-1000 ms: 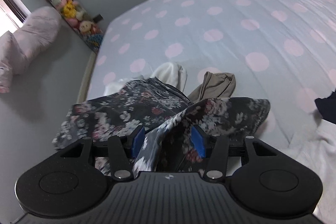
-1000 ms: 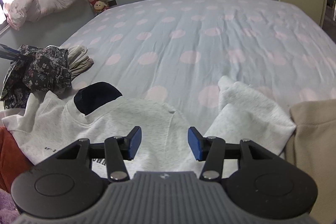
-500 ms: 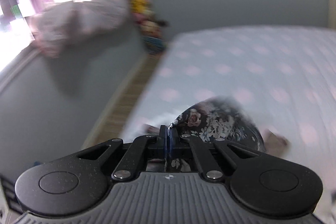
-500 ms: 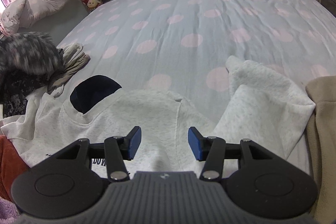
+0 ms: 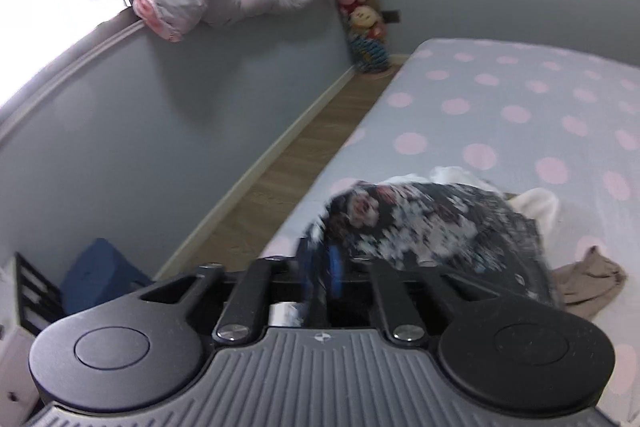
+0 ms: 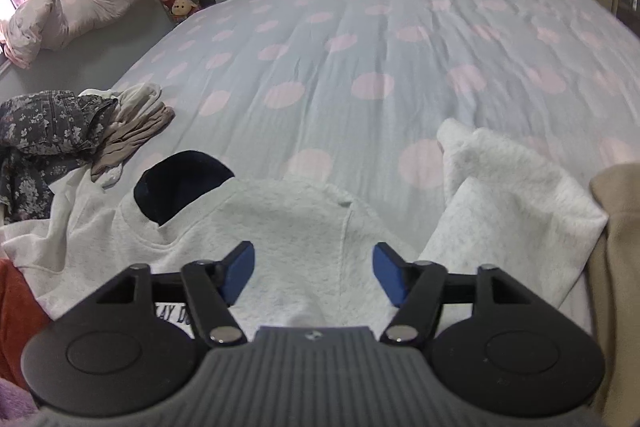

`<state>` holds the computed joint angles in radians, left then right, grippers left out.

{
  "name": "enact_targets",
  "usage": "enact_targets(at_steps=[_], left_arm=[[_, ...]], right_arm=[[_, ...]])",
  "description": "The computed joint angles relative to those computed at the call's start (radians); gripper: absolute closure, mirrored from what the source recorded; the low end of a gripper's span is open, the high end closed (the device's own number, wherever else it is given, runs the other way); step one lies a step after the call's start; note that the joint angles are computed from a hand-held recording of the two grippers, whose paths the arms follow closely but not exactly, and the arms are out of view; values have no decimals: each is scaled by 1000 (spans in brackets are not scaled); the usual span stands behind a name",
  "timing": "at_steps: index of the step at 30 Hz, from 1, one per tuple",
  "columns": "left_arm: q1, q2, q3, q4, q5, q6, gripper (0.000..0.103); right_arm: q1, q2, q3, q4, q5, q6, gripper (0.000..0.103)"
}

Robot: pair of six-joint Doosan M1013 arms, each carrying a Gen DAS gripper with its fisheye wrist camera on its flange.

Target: Fold clothes

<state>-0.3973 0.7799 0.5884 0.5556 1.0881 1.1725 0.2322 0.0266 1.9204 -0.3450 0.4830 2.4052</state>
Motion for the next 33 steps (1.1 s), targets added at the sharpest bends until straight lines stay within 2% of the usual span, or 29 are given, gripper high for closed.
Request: enact_targets(at_steps=[1,2,5,7,9,13,15,17,19,22,28,33], left_arm=[[-2,-24,41,3,-28,-17,60],[-5,-47,83,18,-67,-31,52],[-15,-114,202,70,-197,-50,50],[-24,-160,282,91,-302,-24,44],[-30,-181,308,-13,-335,78,44],[-39,-207,337,-266,-353,321,44],[-49,-205,339,-359,-342,396,44],[-54,-200,340,-492,-323,534,43],[-60,-183,325,-624,-276,690,43],[-83,-147,296,-723,-190,842,43],[-126,-58,230,-794,-28,1107,43],[-137,11,156,-749,109,1115,47]], right_arm=[[1,0,-2,-11,5,2,33],[2,0,-3,-22,10,5,31],[0,3,-11,-23,19,-40,31],[3,11,-21,-50,30,-63,32],[4,18,-27,-68,26,-89,32],[-10,34,-45,-30,24,-203,43],[-24,41,-56,38,27,-288,44],[-32,48,-65,67,29,-346,45],[-34,58,-76,66,45,-391,45],[-45,71,-87,108,46,-472,47],[-64,96,-100,209,40,-595,46],[-80,107,-96,298,25,-689,46]])
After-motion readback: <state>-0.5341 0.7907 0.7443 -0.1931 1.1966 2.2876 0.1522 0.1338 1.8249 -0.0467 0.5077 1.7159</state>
